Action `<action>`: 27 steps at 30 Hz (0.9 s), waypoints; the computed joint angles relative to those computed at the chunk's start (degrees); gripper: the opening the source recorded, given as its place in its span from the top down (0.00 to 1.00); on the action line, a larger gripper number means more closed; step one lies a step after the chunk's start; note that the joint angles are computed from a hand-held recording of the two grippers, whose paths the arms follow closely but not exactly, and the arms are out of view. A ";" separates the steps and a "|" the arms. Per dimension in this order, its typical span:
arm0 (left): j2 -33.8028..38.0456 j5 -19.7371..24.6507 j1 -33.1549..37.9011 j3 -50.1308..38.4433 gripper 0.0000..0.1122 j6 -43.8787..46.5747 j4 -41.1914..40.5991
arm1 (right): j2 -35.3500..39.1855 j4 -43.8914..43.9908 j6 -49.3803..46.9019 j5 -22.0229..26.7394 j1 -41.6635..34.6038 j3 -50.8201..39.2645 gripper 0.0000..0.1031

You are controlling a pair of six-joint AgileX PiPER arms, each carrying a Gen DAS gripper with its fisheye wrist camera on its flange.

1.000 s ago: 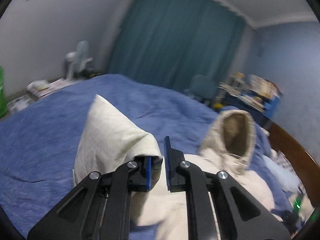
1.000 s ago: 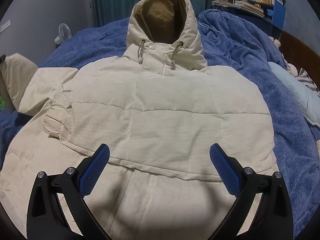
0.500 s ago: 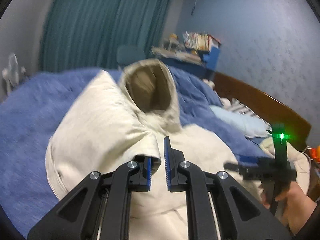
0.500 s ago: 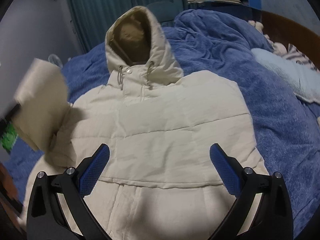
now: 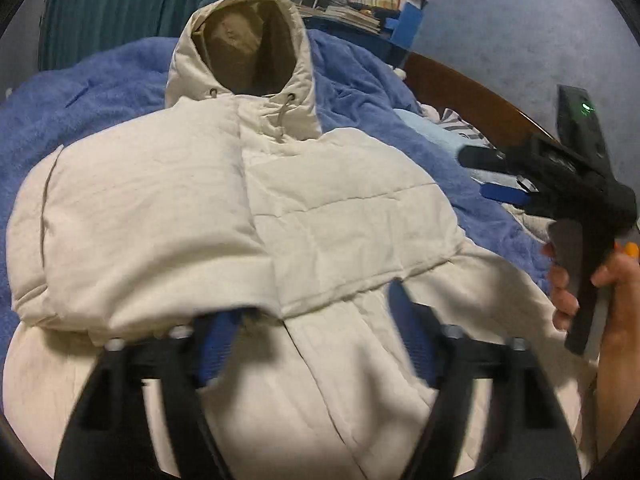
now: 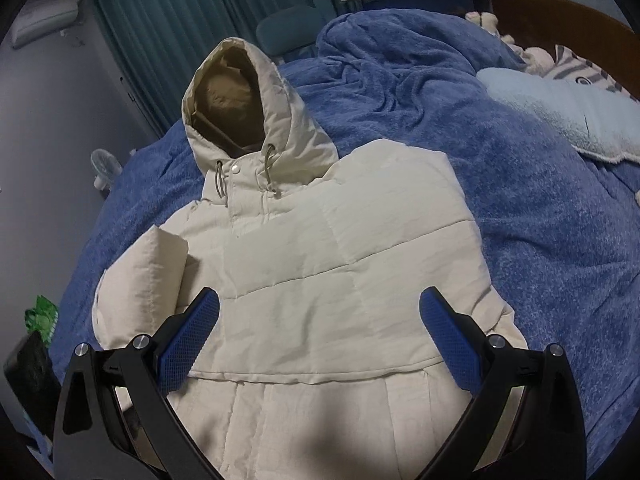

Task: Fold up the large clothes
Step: 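Fold the held sleeve across the jacket body with the left gripper and release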

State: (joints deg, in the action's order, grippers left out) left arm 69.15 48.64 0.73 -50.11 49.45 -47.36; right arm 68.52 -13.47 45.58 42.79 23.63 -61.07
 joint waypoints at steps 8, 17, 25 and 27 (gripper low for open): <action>-5.96 7.11 11.82 -1.83 0.21 -1.97 4.81 | 0.36 0.61 0.90 0.70 1.91 -1.07 0.06; 2.27 2.42 25.29 -6.36 0.20 -5.75 11.19 | 4.71 -7.91 7.72 1.65 15.61 -3.91 0.06; 9.74 -0.32 25.83 -12.09 0.20 -15.52 21.32 | 17.67 -18.14 9.51 3.59 30.69 -14.80 0.06; 10.70 0.50 27.31 -13.27 0.20 -15.27 20.34 | 22.12 -18.49 7.81 5.59 32.54 -20.19 0.06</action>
